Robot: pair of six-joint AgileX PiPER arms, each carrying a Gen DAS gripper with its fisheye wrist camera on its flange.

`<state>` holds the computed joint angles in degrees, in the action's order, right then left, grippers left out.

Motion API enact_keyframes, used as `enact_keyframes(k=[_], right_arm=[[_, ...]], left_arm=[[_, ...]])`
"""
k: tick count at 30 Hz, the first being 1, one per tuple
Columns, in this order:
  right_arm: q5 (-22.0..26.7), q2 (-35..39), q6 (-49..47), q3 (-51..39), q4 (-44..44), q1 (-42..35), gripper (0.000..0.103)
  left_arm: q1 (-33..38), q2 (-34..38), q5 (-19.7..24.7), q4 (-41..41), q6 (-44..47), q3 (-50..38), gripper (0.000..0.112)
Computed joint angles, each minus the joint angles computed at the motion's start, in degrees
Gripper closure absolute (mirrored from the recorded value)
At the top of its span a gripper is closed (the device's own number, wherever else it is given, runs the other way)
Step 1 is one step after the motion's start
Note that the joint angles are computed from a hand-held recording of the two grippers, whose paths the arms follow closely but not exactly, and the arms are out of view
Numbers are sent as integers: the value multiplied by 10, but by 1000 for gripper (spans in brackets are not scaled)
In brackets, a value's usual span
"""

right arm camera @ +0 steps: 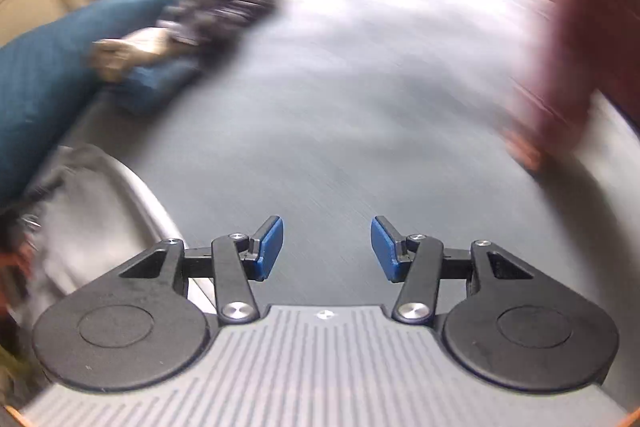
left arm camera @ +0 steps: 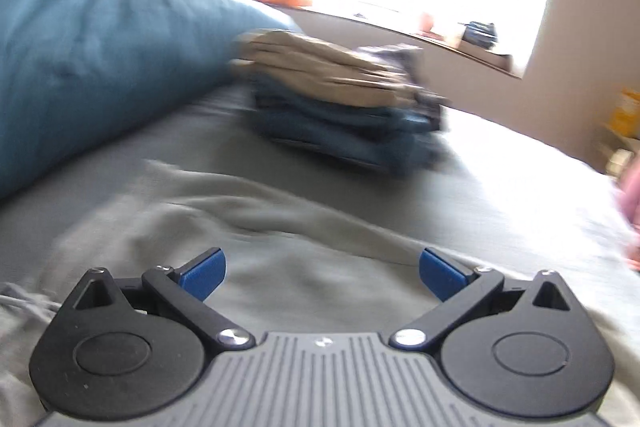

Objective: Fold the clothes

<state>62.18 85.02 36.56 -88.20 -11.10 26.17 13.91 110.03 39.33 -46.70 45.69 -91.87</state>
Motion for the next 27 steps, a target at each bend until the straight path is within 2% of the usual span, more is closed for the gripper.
enact_keyframes(k=[2, 3, 5, 8, 13, 14, 16, 18, 21, 23, 24, 25, 27], right_arm=[[33, -100, 29, 115, -9, -3, 55], [32, -137, 51, 168, -20, 5, 55], [44, -206, 89, 257, -28, 22, 55], [53, -286, 138, 358, -38, 59, 55], [0, -361, 171, 441, -37, 111, 55], [-13, -383, 178, 451, -45, 129, 55], [-48, -379, 151, 448, -52, 149, 55], [-47, -363, 119, 437, -62, 169, 54], [-20, -379, 56, 443, -18, 115, 54], [-26, -395, 6, 474, 46, 46, 54], [-30, -405, 8, 492, 62, 45, 54], [-31, -413, 33, 509, 55, 68, 53], [-14, -405, 129, 509, -6, 170, 52]], left_arm=[[-18, -2, 78, -14, -8, -8, 9], [-30, -2, 108, -21, -13, -7, 9], [-67, -8, 134, -11, -27, 15, 9], [-133, -33, 81, 46, -35, 69, 9], [-219, -72, -32, 184, -95, 143, 9], [-226, -77, -43, 201, -106, 153, 9], [-233, -79, -57, 222, -121, 162, 9], [-234, -74, -62, 233, -131, 158, 9], [-237, -74, -74, 238, -142, 163, 9], [-243, -73, -86, 245, -151, 168, 9], [-244, -75, -92, 248, -153, 172, 9], [-245, -76, -98, 249, -154, 175, 9], [-246, -77, -109, 245, -153, 180, 9]])
